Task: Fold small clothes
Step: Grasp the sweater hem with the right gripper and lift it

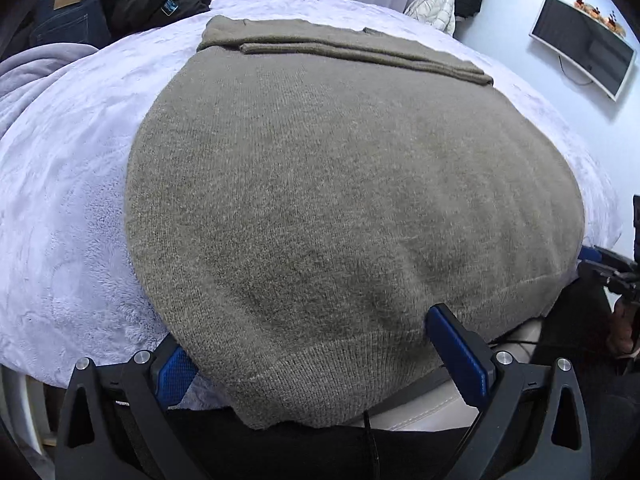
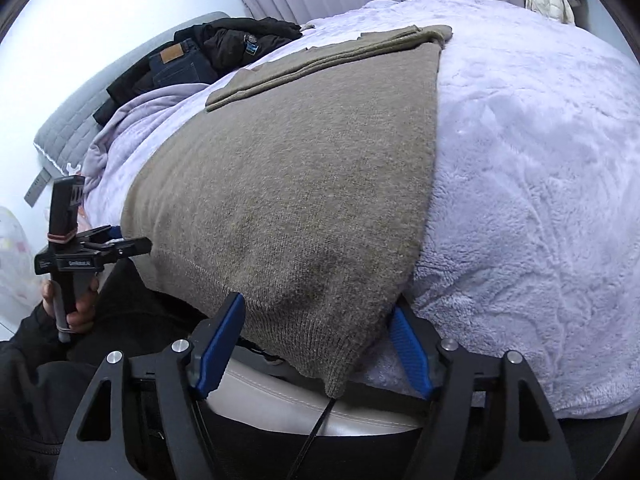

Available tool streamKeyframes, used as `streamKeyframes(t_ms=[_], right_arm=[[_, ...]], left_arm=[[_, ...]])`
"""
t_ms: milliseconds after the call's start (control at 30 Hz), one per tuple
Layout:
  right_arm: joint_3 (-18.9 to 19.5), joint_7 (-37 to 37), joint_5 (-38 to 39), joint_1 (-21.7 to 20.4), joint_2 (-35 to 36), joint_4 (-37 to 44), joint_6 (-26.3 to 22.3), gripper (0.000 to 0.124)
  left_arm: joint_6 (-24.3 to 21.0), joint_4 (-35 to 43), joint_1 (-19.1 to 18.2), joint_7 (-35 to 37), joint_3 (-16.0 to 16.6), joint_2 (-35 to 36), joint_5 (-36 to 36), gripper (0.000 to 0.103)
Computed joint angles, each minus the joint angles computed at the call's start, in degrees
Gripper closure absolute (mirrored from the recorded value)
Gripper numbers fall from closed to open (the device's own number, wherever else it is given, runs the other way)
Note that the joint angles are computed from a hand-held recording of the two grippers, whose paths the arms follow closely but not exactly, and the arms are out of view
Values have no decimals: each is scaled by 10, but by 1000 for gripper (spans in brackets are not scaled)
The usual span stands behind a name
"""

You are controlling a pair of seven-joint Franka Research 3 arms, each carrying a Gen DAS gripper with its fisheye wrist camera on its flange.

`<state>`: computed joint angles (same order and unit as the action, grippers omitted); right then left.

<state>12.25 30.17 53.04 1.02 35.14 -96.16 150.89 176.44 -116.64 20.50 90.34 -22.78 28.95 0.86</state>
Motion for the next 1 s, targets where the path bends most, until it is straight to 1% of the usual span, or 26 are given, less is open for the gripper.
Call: streamKeyframes(t_ms=[100,133,167,200,233,267,300,333,367,400,433,467,500,533,567,600,633,667,700,733,767,800,833,867,933,1000], right_arm=[[-1,-1,-6,6,-1,-2,9,49],[-1,-2,-8,8,-2,-4,12,51],[-1,-4,-12,11,-3,-7,19,55],[-4,-2,-19,15,-5,-9,23,70],[-8,7,-28,19,-5,-8,25,83],[-11,16,-33,20,-5,-7,25,86],[-9,19,-33,16,-3,-5,21,87],[-5,17,-29,9,-1,-3,16,87],[-5,21,-30,8,0,-1,13,87],[-7,27,-34,9,3,1,10,84],[-8,32,-39,10,6,6,3,72],[-7,32,-43,9,8,10,-4,67],[-5,29,-43,11,7,7,3,65],[-10,34,-51,21,6,3,21,66],[-13,38,-60,27,4,-1,31,67],[-14,40,-65,31,1,-6,45,79],[-12,41,-68,29,0,-8,48,101],[-2,35,-60,15,1,-4,30,110],[10,22,-45,-2,1,0,10,112],[15,9,-34,-8,-2,-3,7,113],[18,-4,-26,-11,-6,-7,5,113],[20,-18,-16,-15,-11,-12,2,113],[21,-30,-7,-17,-15,-15,-1,113],[22,-43,3,-20,-21,-19,-5,113],[22,-67,26,-26,-30,-21,-19,113],[22,-91,57,-36,-38,-22,-40,113]], left_arm=[[6,-1,-3,-7,4,-1,0,4],[11,-8,-18,-17,24,-10,5,12],[15,-12,-25,-25,34,-15,10,19],[23,-19,-14,-24,24,-17,9,23],[33,-26,9,-18,3,-18,7,32],[41,-34,44,-8,-30,-16,4,36],[42,-34,80,-1,-64,-8,1,36],[41,-31,100,1,-81,3,2,36],[34,-26,104,-2,-84,7,4,31],[29,-21,100,-5,-80,9,7,28],[20,-13,89,-7,-72,10,11,23],[21,-12,67,-13,-49,5,17,23],[22,-10,37,-24,-20,0,23,23],[27,-13,15,-15,0,-6,9,27],[34,-17,11,-39,8,-9,36,38],[40,-24,24,-39,-4,-11,38,45],[45,-31,57,-27,-36,-10,32,63],[47,-39,95,-7,-75,-8,19,79],[47,-43,113,16,-95,-7,1,84],[50,-48,116,0,-95,-12,22,85],[48,-50,98,-28,-75,-21,55,87],[53,-57,67,-26,-44,-34,47,87],[55,-57,49,-33,-28,-39,52,88],[55,-55,44,-37,-26,-40,54,88],[63,-55,67,-36,-51,-37,55,88],[71,-62,116,-32,-96,-33,58,88]])
